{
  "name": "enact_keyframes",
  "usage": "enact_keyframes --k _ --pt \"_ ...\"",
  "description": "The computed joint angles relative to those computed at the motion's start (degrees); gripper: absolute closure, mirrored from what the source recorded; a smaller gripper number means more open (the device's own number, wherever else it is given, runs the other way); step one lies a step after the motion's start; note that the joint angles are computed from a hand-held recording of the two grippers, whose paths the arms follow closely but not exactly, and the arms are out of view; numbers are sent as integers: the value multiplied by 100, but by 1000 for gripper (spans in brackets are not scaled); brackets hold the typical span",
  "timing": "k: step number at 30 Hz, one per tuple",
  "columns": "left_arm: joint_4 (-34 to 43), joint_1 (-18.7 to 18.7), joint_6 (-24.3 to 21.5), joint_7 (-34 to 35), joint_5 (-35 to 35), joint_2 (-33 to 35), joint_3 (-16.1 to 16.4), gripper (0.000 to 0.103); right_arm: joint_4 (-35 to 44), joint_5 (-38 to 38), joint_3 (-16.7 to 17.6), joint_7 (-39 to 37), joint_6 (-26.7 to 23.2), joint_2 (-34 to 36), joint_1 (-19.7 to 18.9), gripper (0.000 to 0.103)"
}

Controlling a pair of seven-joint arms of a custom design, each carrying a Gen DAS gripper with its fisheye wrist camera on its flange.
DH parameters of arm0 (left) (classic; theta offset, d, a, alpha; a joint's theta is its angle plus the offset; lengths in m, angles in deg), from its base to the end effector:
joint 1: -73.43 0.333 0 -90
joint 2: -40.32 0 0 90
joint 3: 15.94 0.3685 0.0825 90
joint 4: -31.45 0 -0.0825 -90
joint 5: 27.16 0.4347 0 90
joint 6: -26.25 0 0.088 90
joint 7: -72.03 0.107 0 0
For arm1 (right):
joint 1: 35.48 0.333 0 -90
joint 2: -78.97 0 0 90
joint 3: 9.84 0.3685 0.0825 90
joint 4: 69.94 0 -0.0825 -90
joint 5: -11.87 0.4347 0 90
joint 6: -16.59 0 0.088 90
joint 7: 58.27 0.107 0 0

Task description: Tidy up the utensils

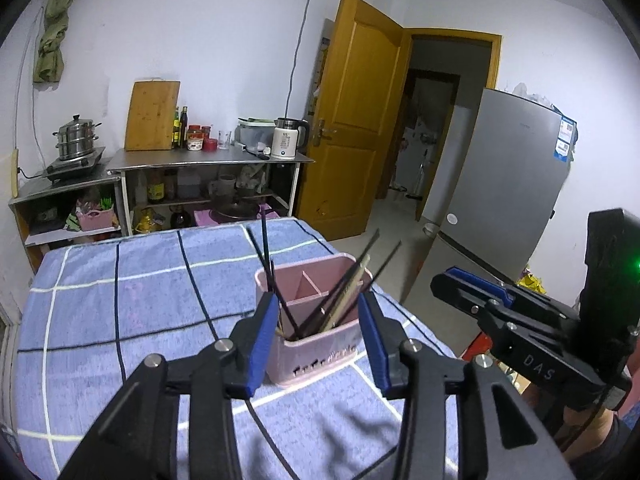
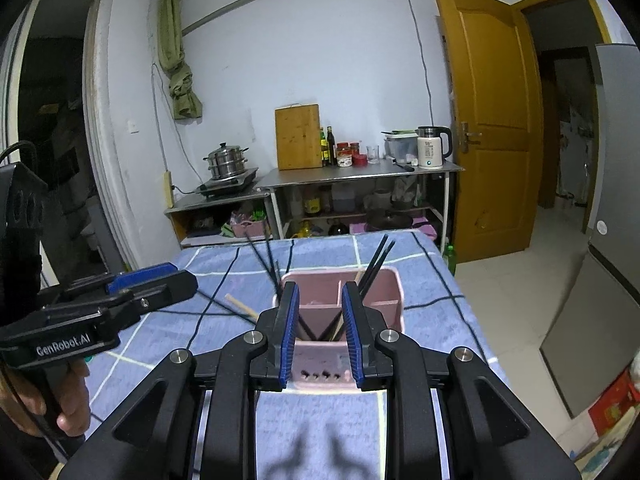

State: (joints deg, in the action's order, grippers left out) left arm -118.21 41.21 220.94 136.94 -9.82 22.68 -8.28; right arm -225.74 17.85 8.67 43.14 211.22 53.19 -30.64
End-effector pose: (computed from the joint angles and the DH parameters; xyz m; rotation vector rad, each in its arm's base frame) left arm 0.4220 -0.2253 0.5047 -1.4090 1.9338 -1.3297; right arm 0.4022 0.1730 0.5085 -1.5936 1.3756 -0.7187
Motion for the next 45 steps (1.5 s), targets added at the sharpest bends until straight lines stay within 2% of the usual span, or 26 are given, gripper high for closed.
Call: enact_keyframes --k 2,4,9,12,15,17,20,24,30,36,45 --pt "-168 499 99 102 -235 -38 -545 59 -87 12 61 -3 45 -11 6 80" --pt "-330 878 234 198 -431 -88 -948 59 -168 74 239 -6 72 -33 -95 80" --pt "-659 1498 497 404 -887 -214 -1655 58 -360 215 354 23 218 -38 -63 80" --pt "-830 1717 645 567 -1130 -255 -1950 56 -476 411 629 29 310 -39 -198 80" --pt "-975 1661 758 600 -1199 -245 -1954 55 -606 617 966 -1 363 -53 -353 80" --pt "-1077 1671 853 621 -1267 -245 -2000 55 -686 680 1015 -24 375 -35 -339 80" --pt "-1197 1894 1004 827 -1601 -253 -2363 55 -792 840 1178 -17 418 -32 -390 80" --pt "-1341 1980 1180 1005 -1974 -245 -2597 53 -924 991 1216 -32 538 -36 -320 80" --pt "-1459 2072 1325 1320 -2541 -214 -2926 53 -1057 1266 1484 -144 600 -66 -387 80" --pt "-1476 2033 1301 1565 -2871 -173 -3036 53 -1084 1403 1574 -238 582 -50 -396 80" --pt "-1498 1972 1349 1722 -3084 -205 -3064 51 -1051 1387 1493 -289 546 -23 -322 80"
